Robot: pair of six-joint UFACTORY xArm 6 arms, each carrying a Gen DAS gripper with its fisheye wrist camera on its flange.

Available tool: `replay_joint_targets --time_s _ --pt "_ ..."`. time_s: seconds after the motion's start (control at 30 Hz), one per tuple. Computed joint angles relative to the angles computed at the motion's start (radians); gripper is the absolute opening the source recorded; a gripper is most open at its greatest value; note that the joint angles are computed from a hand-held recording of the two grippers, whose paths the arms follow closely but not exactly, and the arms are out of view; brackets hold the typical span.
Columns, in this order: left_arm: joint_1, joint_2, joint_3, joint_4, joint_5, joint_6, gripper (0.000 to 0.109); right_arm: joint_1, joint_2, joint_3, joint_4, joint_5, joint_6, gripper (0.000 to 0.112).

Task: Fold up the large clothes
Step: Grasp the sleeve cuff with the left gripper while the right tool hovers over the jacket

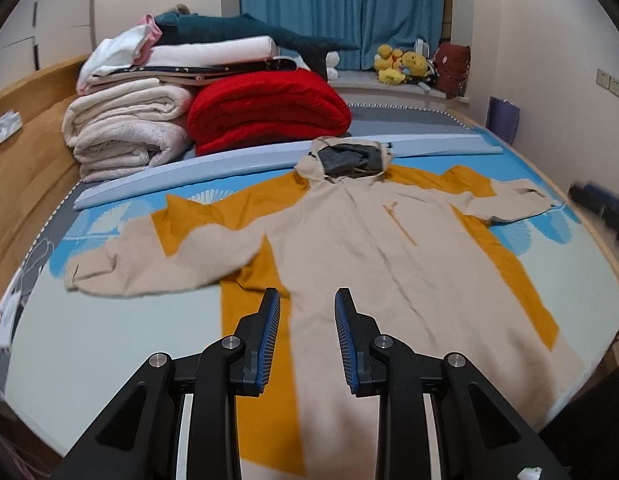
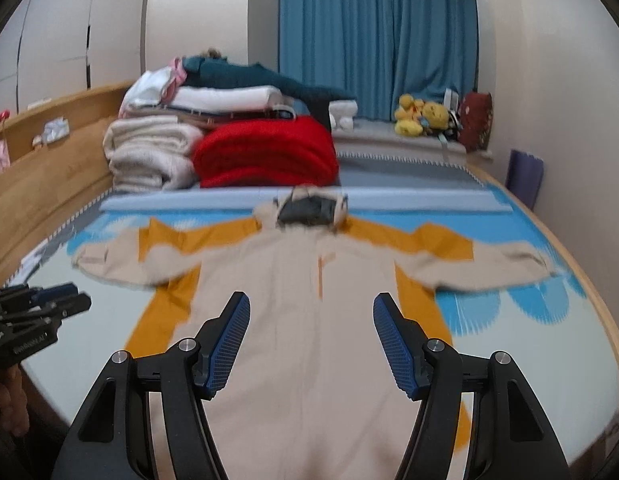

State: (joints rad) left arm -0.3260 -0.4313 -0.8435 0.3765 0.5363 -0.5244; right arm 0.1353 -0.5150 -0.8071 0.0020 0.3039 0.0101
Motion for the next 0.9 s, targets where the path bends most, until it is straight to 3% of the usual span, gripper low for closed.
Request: replay_joint_targets --time_s 0.1,0.17,0.2,0.23,0.37,0.5,0.57,0.63,0.83,0.87,0.9 --pt "0.088 0.102 -0.058 -0.127 -0.028 0.109 0.024 -0.003 0.187 -0.176 0.024 -0.028 0.002 0.055" --pt "0.143 0.163 -0.084 -0.217 -0.049 0.173 0.024 -0.002 0.293 -0.278 0.058 -0.031 -0.014 0.038" --pt "0.171 0.200 -0.104 -0.253 -0.056 0.198 0.024 0.001 0.346 -0.325 0.096 -0.036 -0.045 0.020" --pt "0.194 0.230 -0.121 -0.270 -0.058 0.213 0.024 0.004 0.393 -0.364 0.129 -0.046 -0.079 0.014" --pt "0.301 0.354 -0.178 -0.370 -0.089 0.276 0.024 0.006 0.503 -0.412 0.152 -0.079 -0.119 0.015" --pt "0.405 0.463 -0.236 -0.388 -0.086 0.235 0.024 -0.006 0.630 -0.551 0.307 0.093 -0.180 0.025" --pt "0.455 0.513 -0.265 -0.379 -0.087 0.212 0.024 -0.011 0.670 -0.589 0.268 0.101 -0.159 0.038" --pt "0.501 0.555 -0.289 -0.354 -0.096 0.182 0.024 -0.013 0.698 -0.613 0.243 0.103 -0.157 0.069" --pt "0.635 0.688 -0.370 -0.366 -0.126 0.138 0.025 -0.011 0.751 -0.657 0.218 0.127 -0.188 0.067" --pt "0.655 0.709 -0.383 -0.362 -0.129 0.123 0.025 -0.007 0.753 -0.654 0.204 0.121 -0.186 0.063" --pt "0.682 0.731 -0.395 -0.363 -0.133 0.106 0.025 -0.005 0.758 -0.653 0.198 0.118 -0.189 0.045"
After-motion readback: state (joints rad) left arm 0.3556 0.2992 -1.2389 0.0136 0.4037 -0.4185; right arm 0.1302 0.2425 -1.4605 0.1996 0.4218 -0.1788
